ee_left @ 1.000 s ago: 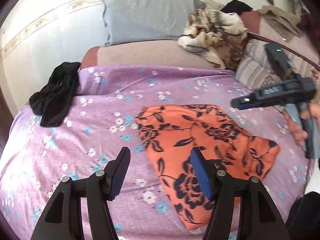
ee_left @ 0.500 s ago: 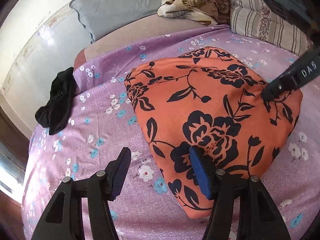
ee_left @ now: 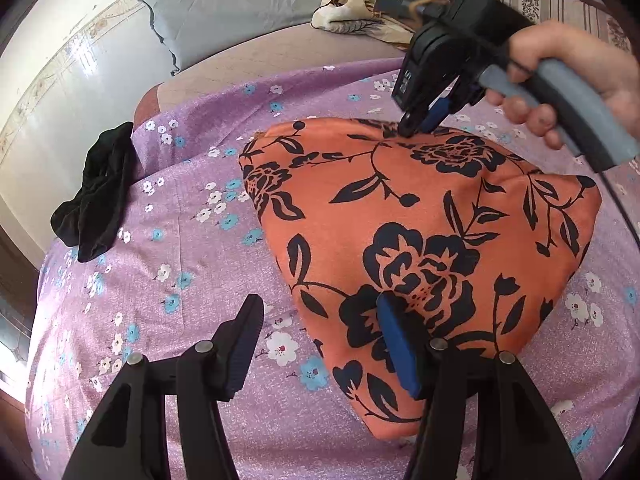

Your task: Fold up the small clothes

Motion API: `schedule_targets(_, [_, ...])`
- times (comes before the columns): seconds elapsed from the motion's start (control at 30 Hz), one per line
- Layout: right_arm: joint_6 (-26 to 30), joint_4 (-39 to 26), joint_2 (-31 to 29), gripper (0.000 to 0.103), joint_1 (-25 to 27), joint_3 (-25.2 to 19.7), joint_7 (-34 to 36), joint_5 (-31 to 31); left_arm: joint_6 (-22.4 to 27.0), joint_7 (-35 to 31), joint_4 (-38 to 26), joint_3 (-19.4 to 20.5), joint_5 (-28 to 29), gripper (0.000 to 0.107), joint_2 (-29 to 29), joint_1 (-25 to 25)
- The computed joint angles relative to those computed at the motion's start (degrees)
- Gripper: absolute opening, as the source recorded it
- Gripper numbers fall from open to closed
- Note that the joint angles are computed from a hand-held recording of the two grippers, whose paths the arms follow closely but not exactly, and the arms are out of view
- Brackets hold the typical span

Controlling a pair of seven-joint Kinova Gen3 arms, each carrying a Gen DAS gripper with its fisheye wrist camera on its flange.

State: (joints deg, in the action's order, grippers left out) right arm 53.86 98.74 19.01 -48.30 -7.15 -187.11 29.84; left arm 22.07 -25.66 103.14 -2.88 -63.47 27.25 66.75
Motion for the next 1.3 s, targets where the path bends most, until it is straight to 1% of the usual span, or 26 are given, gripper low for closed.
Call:
schedule_targets(0.03, [-1.55, 0.16, 1.20, 0.028, 2.29, -0.75, 0.60, -0.78, 0.02, 0.27, -0.03, -0.11, -0.13, 0.060, 0.08, 0.13])
schedule_targets(0.07, [-2.23, 0.28, 2.01, 0.028, 4.64, -2.57, 0.27, -0.99, 0.09, 0.46, -0.10, -0.18, -0.23, 0.060, 0.16, 0.21])
schedule_targets(0.17, [-0.07, -1.86, 2.72, 0.030, 8.19, -6.88, -0.63, 1.59, 0.88, 1.19, -0.07, -0.45, -1.28, 0.060, 0.20, 0.89])
schedule_targets(0.2, [-0.29, -2.09, 2.28, 0.030, 9.71, -9.22, -1.53, 3.62, 1.16, 1.76, -0.03, -0.48, -1.76, 0.060, 0.23, 1.10])
schedule_targets(0.23, [-1.44, -1.92, 1.67, 0.030, 11.58, -11.87, -2.79, 5.95, 1.41, 2.46, 0.03, -0.51, -2.34, 0.060, 0.29, 1.30])
schedule_targets(0.33, [-8.19, -2.16, 1.30, 0.030, 17.72, -19.84, -4.90, 11.96, 1.75, 4.86, 0.52, -0.45, -4.88, 0.060, 0.32, 1.64])
schedule_targets(0.4, [-12.80, -3.41, 3.14, 0.030, 22.12, -25.15, -5.24, 15.53, 2.12, 6.04, 0.80, 0.20, -6.32, 0.060, 0.25, 1.38])
schedule_targets(0.47, [-14.58, -6.36, 7.04, 0.030, 25.78, -30.12, -3.60, 17.07, 2.53, 7.12, 1.04, 0.98, -7.58, 0.060, 0.20, 0.99])
schedule_targets(0.53, [-12.62, -10.21, 11.68, 0.030, 26.39, -31.70, 0.09, 16.54, 3.16, 8.11, 1.19, 1.75, -8.95, 0.060, 0.22, 0.66])
schedule_targets(0.57, [-11.06, -12.24, 13.80, 0.030, 25.83, -31.34, 2.12, 15.66, 3.47, 8.70, 1.28, 2.10, -9.76, 0.060, 0.24, 0.51])
schedule_targets(0.6, [-10.43, -13.21, 15.33, 0.029, 25.25, -30.68, 3.23, 14.91, 3.82, 9.34, 1.36, 2.46, -10.56, 0.060, 0.28, 0.35])
schedule_targets(0.67, [-11.97, -12.32, 16.23, 0.029, 26.57, -31.13, 2.64, 14.96, 3.61, 9.37, 1.54, 3.85, -10.82, 0.060, 0.05, -0.99])
schedule_targets(0.73, [-14.54, -10.42, 15.12, 0.029, 27.75, -31.39, -0.13, 16.03, 3.90, 9.21, 1.52, 4.71, -10.80, 0.061, -0.05, -1.65])
schedule_targets(0.77, [-14.62, -9.82, 14.23, 0.029, 27.37, -30.93, -0.94, 16.12, 4.04, 9.27, 1.52, 4.99, -10.87, 0.061, -0.05, -1.87])
schedule_targets(0.83, [-13.77, -7.86, 11.54, 0.029, 25.78, -30.22, -4.17, 18.19, 5.06, 9.38, 1.20, 5.47, -10.48, 0.068, 0.01, -2.11])
schedule_targets(0.9, [-16.30, -3.51, 6.76, 0.029, 21.86, -25.67, -8.83, 19.74, 5.54, 7.97, 0.74, 6.24, -8.37, 0.073, -0.23, -3.14])
schedule_targets(0.93, [-17.36, -1.21, 4.10, 0.029, 19.25, -23.01, -11.16, 20.27, 5.27, 6.25, 0.55, 7.56, -6.66, 0.074, -0.57, -4.89])
schedule_targets(0.97, [-17.74, 1.00, 1.45, 0.029, 16.60, -20.69, -13.49, 20.83, 4.97, 5.47, 0.57, 8.76, -5.47, 0.075, -1.04, -6.47])
schedule_targets(1.0, [-17.24, 3.15, -1.20, 0.029, 13.95, -18.83, -15.82, 21.19, 4.27, 5.61, 0.83, 8.90, -4.69, 0.075, -1.67, -7.25])
schedule_targets(1.03, [-16.74, 4.97, -3.28, 0.029, 11.29, -17.14, -18.15, 21.64, 3.19, 6.69, 1.38, 7.98, -4.54, 0.075, -2.51, -7.18])
schedule_targets(1.1, [-14.85, 8.55, -7.24, 0.029, 5.98, -14.60, -22.81, 22.26, 0.35, 11.03, 3.06, 3.54, -6.10, 0.075, -4.46, -4.64])
schedule_targets(1.13, [-13.53, 9.76, -8.40, 0.029, 3.33, -13.84, -25.14, 22.76, -0.58, 12.66, 3.68, 2.14, -6.66, 0.075, -5.21, -3.89])
schedule_targets(1.17, [-12.93, 11.21, -9.57, 0.029, 0.67, -12.85, -27.47, 23.06, -0.88, 13.36, 3.98, 1.81, -6.80, 0.075, -5.62, -3.80])
schedule_targets(1.2, [-12.36, 12.63, -10.56, 0.029, -1.98, -11.86, -29.80, 23.20, -0.70, 13.13, 3.99, 2.55, -6.90, 0.075, -5.60, -4.37])
schedule_targets(1.23, [-11.60, 13.83, -11.14, 0.029, -4.63, -10.85, -32.13, 23.30, 0.42, 11.97, 3.81, 4.34, -6.76, 0.075, -5.21, -5.33])
schedule_targets(1.3, [-10.13, 15.95, -11.53, 0.029, -9.94, -8.36, -36.79, 23.10, 4.53, 7.54, 2.30, 6.32, -4.99, 0.075, -2.54, -4.72])
